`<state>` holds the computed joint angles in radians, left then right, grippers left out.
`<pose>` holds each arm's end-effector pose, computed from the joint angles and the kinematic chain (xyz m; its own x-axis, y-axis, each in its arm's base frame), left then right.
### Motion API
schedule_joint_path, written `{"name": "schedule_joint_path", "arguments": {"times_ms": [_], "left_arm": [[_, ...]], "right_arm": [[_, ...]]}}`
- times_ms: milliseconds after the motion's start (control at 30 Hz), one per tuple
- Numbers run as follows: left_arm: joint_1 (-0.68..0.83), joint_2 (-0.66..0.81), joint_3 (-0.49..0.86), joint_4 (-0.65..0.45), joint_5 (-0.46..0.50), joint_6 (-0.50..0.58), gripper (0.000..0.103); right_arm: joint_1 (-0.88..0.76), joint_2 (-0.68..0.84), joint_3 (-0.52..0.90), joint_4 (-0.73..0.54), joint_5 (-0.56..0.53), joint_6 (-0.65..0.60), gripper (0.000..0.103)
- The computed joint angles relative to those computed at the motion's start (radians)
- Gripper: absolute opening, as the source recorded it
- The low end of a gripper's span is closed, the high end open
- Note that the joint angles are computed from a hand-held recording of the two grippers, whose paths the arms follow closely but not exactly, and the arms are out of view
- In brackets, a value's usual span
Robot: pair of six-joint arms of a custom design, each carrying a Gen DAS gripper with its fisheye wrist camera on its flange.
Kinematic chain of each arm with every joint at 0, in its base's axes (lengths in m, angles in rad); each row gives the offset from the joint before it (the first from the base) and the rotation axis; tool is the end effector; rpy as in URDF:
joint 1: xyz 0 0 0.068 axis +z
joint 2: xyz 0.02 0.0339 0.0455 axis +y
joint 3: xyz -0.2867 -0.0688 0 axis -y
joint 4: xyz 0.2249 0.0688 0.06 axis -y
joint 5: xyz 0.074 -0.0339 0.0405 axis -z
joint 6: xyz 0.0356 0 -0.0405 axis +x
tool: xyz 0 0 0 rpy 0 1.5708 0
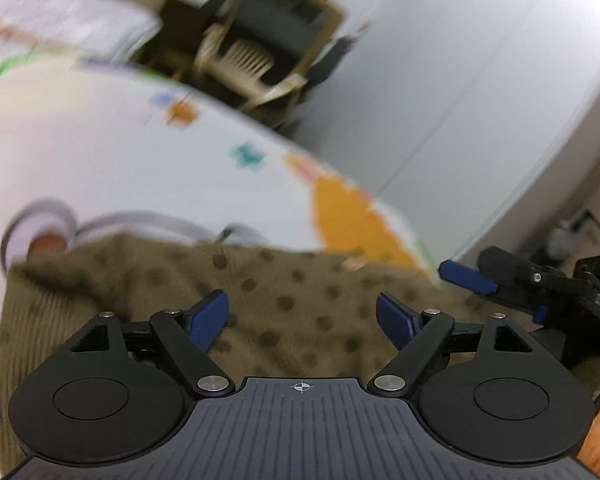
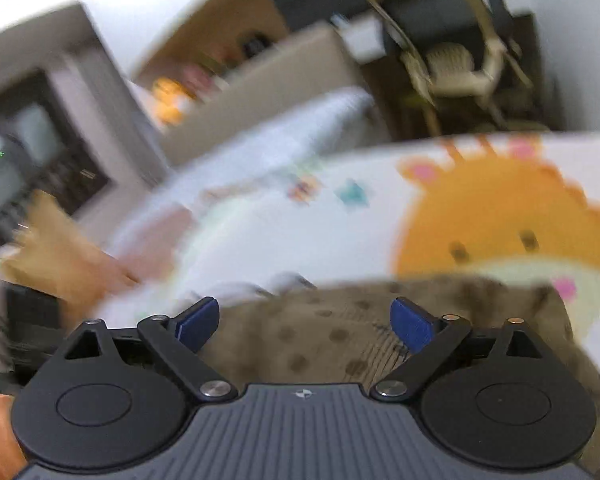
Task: Fold clothes
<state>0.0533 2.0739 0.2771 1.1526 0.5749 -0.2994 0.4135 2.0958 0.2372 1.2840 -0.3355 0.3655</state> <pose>0.2500 -0.0060 0.0697 -0.6879 -0.2846 -0.6677 0.1952 0.8135 -0.5479 0.2221 0.1103 0.0704 -0.6909 0.0654 -0.7200 -0.4128 0.7819 0.4671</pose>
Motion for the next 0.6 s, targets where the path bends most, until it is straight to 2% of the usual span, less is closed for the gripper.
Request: {"name": "schedule_joint_path", "arguments": {"times_ms": [33,100,200,233,333,400,467,500,600], "left_arm": [[0.010,0.038,-0.008,0.055,0.014,0.010,0.086],[0.016,0.044,-0.014,0.064,0.023,0.047,0.086],[0.017,0.052,-0.009,0.061,0.025,0.077,0.086],[0.016,0.057,-0.009,0.066,0.024,0.086,0.087],[0.015,0.073,-0.020,0.099,0.021,0.104,0.087],[0.015,0.082,-0.025,0.118,0.022,0.109,0.087],[0.015,0.088,-0.027,0.130,0.026,0.112,0.089],[0.014,0.089,-0.029,0.135,0.026,0.113,0.089],[0.010,0.092,-0.034,0.146,0.022,0.117,0.090]], "right_arm": [[0.003,0.043,0.016,0.007,0.003,-0.001,0.093],[0.005,0.079,-0.002,0.082,0.006,-0.005,0.093],[0.048,-0.006,-0.039,0.026,0.085,-0.019,0.096],[0.069,-0.030,-0.073,0.044,0.116,-0.035,0.102],[0.153,-0.053,-0.166,0.108,0.259,-0.106,0.103],[0.220,-0.053,-0.182,0.065,0.398,-0.156,0.103],[0.252,0.000,-0.171,0.039,0.442,-0.138,0.103],[0.254,0.037,-0.184,0.089,0.439,-0.114,0.103],[0.277,-0.018,-0.171,0.010,0.460,-0.086,0.103]]}}
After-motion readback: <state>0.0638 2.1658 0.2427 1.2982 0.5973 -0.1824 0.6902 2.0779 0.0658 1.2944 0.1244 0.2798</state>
